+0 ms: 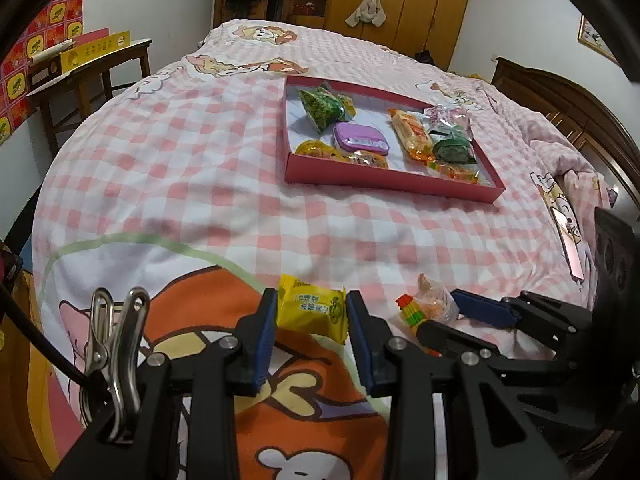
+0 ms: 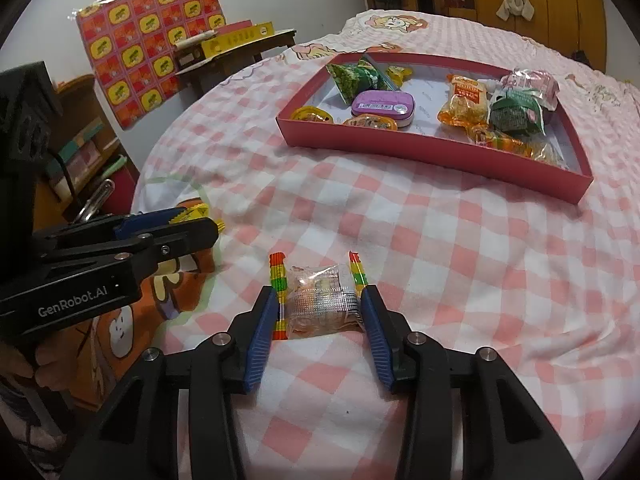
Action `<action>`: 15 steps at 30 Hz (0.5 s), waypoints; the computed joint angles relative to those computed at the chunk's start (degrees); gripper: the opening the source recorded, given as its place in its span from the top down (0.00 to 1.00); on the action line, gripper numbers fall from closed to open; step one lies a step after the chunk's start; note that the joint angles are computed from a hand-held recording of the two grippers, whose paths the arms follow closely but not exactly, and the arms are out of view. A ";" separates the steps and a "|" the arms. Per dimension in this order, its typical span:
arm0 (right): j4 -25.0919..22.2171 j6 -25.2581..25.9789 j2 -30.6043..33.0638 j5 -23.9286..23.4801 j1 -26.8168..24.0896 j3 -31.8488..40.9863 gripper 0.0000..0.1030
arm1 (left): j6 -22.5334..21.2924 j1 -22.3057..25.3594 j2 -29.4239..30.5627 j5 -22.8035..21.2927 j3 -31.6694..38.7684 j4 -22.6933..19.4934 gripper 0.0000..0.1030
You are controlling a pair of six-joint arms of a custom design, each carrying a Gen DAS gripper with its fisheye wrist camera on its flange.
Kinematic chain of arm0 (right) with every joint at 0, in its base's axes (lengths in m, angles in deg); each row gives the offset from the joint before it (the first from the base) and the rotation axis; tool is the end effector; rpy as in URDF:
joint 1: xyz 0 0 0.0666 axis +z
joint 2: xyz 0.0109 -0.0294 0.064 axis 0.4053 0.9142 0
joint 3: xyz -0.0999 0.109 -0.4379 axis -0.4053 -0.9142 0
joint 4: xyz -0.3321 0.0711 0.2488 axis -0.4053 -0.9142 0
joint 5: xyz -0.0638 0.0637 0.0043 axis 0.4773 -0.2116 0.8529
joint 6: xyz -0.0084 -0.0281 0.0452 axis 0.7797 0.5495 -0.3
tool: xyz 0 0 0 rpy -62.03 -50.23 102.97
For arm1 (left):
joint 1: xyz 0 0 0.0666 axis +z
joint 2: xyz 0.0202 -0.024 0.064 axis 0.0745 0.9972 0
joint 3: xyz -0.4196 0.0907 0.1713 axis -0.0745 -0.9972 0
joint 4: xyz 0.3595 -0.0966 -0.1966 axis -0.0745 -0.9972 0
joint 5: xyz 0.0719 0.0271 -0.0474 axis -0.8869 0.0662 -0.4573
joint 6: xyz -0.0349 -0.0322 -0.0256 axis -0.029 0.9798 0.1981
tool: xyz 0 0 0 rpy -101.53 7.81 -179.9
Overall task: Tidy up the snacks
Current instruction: 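Grasp the yellow candy with the left tool while the right grasps the clear candy packet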
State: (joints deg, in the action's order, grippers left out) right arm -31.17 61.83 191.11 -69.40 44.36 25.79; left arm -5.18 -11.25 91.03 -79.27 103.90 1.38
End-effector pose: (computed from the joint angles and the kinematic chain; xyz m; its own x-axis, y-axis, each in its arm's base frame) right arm 0.6495 0.2511 0.2971 -0.7053 -0.2432 -0.6659 -0.4817 0.8536 0.1984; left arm 0.6492 -0.1793 0.3602 -0.7603 -0.0513 -0.6476 0.0529 0.9887 -0.1406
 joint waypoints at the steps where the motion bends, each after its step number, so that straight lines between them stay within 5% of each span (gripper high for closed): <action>1: 0.19 -0.04 0.00 -0.26 -0.06 -0.07 0.63 | -0.36 -0.07 0.04 -0.05 0.10 0.10 0.65; 15: 3.65 -1.92 -1.18 -4.70 -1.46 -1.40 0.68 | -0.82 0.01 1.17 0.75 2.66 -0.93 0.65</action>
State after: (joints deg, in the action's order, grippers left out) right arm -27.52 59.91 189.93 -74.10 42.90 24.38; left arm -6.00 -11.24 92.20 -78.52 106.56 0.45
